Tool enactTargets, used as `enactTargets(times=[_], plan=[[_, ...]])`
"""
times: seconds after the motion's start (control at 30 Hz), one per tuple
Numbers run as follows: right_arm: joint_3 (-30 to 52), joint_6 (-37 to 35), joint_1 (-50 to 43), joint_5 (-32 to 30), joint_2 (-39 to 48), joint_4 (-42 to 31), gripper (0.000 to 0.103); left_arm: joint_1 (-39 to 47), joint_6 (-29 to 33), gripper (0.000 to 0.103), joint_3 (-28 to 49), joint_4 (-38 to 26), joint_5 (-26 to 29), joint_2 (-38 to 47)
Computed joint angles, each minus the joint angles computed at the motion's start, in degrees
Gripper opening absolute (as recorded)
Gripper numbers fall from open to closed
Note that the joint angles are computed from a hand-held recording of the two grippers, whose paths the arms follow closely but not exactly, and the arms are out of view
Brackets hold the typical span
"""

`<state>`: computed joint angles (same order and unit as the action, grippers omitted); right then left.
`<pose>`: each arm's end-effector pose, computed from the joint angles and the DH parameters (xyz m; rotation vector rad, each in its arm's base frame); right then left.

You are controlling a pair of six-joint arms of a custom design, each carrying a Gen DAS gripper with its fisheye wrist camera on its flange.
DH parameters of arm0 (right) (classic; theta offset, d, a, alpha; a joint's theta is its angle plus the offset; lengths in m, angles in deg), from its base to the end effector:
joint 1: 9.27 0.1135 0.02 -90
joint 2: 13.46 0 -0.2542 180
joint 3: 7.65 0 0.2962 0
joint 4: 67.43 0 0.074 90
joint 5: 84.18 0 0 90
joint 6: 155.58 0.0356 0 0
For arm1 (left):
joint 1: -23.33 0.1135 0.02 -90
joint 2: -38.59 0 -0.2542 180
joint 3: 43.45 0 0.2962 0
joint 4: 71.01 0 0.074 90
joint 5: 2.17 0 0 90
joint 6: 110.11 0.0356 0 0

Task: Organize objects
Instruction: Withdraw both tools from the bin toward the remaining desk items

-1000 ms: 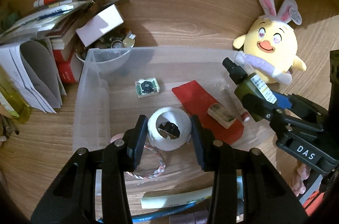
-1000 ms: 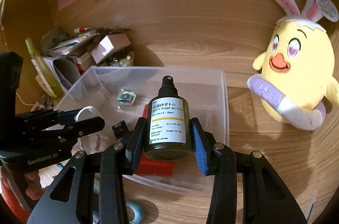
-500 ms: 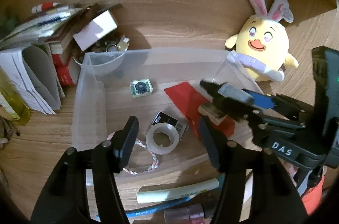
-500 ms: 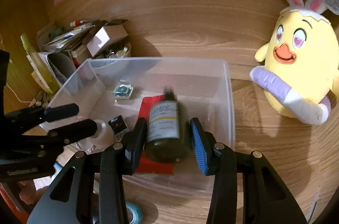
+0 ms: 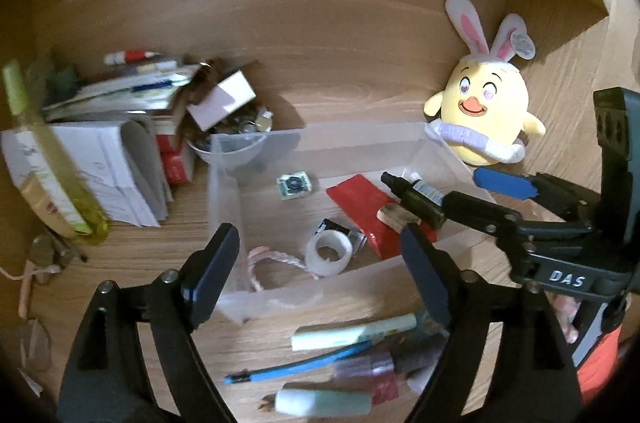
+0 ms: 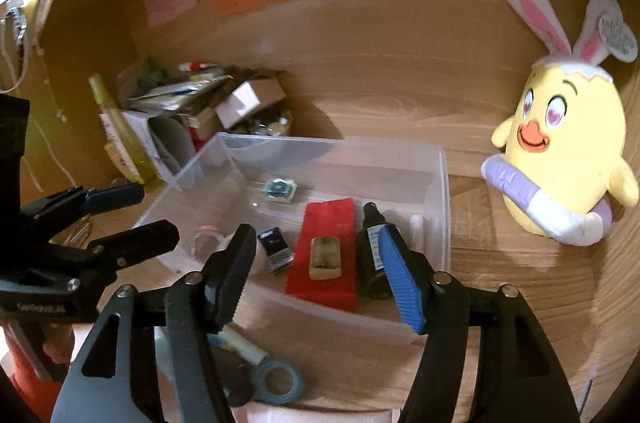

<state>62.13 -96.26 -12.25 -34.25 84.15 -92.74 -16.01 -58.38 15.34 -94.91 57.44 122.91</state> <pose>0.3770 0.0033 0.1462 -0.8140 2.1452 0.5753 0.2668 -0.1954 0.1593 -0.2071 2.2763 -0.0454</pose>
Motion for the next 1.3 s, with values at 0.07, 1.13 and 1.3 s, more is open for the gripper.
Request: enactTargets(times=[0.07,1.13,1.3], plan=[[-1.64,-1.64,-0.45,-1.01,-1.93,-0.63,0.063,-1.1,-0.62,0.087,-1.42,-0.93,-1.43,-1.97],[-11.91,-19.95,5.56,6.95,-1.27,-5.8,0.047,-8.75,-11.0,0.088,-13.34,0.13,7.35,0.1],[-12.53,-21.73,5.42,7.19,-1.98,-6.43,0.041,-8.24,-9.75,0.088,-12.44,1.38,9.12,1.94]])
